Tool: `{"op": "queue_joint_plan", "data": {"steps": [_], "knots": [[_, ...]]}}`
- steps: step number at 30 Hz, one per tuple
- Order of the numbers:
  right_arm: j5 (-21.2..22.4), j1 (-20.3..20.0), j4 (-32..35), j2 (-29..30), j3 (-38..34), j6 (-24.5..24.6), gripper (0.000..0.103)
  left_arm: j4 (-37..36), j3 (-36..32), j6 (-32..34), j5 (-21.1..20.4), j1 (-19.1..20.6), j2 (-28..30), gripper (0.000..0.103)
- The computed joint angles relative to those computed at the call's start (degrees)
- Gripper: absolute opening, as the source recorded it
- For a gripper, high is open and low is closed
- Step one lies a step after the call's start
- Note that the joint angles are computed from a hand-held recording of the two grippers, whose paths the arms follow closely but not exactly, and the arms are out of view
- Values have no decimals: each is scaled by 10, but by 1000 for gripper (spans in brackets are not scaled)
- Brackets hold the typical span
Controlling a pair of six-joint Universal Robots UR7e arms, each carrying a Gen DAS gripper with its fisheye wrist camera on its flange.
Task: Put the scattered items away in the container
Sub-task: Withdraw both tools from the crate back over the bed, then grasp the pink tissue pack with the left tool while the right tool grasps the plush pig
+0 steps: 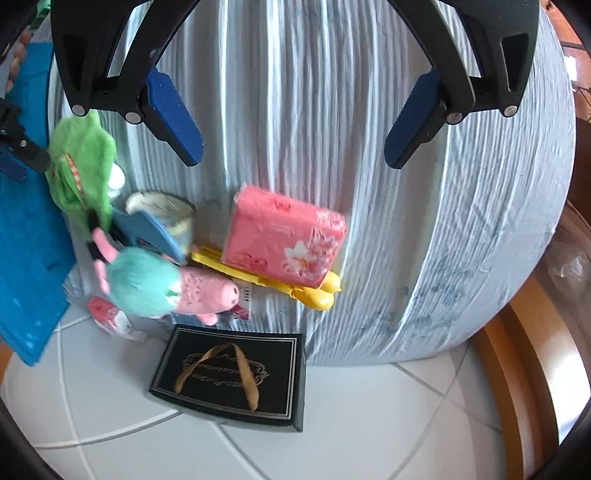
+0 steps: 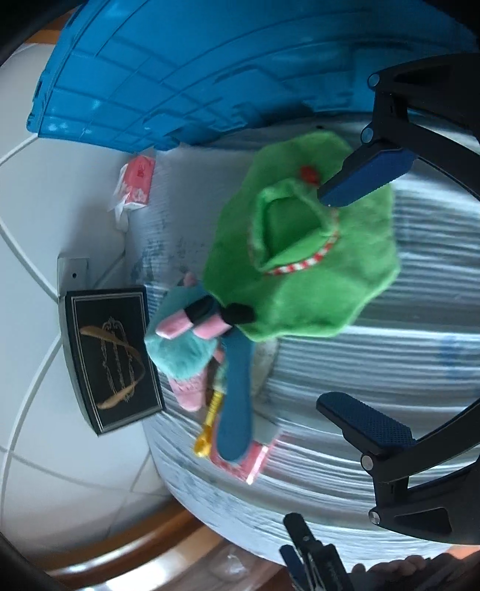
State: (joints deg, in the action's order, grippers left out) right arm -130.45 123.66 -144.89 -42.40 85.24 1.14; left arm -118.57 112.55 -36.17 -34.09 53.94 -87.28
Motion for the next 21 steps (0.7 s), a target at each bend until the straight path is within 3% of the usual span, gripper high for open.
{"op": "queue_joint_plan", "data": {"steps": [5,11,14,17,21], "knots": [[0,-7,37,59,-92,-25,102,-79,-41,68,-35,47,67,100],[6,-21,57,122,-183,-65,102,-97,-78,96,-49,78,137,100],[9,-27,65,145,-216,-77,102,-37,-97,62,-11,89,154,98],[24,-29,65,157,-231,-89,102,-27,-81,48,-3,103,124,97],[60,-25,59,167,-239,-111,102,149,-86,-75,74,117,87,97]]}}
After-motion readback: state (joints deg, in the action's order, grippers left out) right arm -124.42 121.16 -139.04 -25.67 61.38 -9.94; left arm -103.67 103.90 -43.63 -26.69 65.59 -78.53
